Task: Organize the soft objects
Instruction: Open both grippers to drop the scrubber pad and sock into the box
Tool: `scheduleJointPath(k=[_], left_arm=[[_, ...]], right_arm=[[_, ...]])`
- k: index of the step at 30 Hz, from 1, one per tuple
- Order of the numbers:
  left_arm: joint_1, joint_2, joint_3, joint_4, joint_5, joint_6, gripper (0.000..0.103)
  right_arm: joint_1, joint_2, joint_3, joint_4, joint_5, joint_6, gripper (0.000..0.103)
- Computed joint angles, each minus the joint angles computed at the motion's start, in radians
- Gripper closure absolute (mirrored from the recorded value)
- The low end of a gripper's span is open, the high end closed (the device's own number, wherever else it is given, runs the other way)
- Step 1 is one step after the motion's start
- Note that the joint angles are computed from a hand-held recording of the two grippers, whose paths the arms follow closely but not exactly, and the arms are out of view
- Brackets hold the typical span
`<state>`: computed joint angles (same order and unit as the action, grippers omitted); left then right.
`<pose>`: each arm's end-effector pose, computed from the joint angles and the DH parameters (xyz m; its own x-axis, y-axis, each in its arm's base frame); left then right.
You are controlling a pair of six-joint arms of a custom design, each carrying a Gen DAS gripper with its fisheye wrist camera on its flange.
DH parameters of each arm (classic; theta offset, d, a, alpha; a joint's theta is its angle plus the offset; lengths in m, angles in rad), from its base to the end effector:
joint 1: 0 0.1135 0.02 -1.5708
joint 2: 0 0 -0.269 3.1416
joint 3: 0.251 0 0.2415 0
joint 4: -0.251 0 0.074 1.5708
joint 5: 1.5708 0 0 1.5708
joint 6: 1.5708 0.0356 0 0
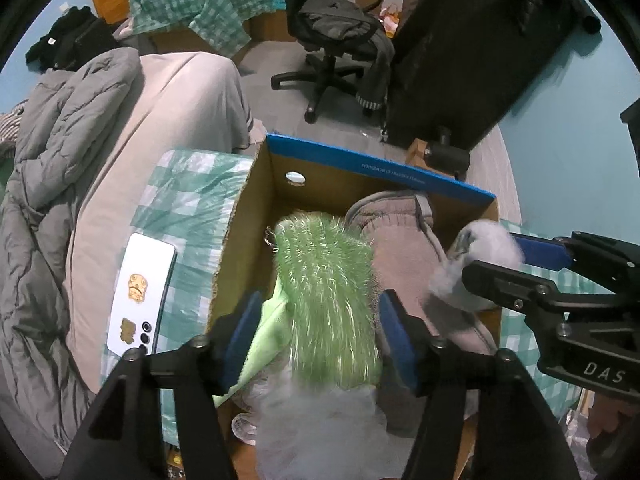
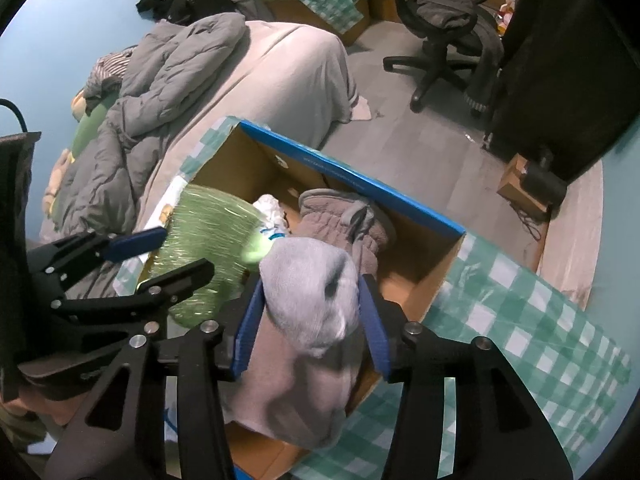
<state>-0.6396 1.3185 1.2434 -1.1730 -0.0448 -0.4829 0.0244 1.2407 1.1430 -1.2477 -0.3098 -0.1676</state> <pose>0.1818 -0.1332 0.3123 -0.9455 0.1252 -0.3006 0.1647 0.9802 -0.1096 0.1953 0.0156 0.2997 -0.9455 -0.1820 -0.2699 -0.2526 0.9332 0.2557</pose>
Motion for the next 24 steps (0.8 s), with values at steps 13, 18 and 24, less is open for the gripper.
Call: scheduleJointPath(k=[13,18,24], left_arm=[[-0.091,-0.047,0.084,-0.118,-0.099,-0.072,0.030],[-0.164,-0.063,0.157,-0.195,-0.162,-0.116,0.023],[-0.232,-0.085,0.246,-0.292,-0.219,-0.204,0.021]], right_arm=[[-0.026,-0.058,0.069,-0.083,0.026,-0.021,0.038],[-0.052,-0.087,0.115,-0.141,0.043,-0.034,0.037],[-0.117,-0.112,0.203,-0.219,0.056,-0.070,0.037]])
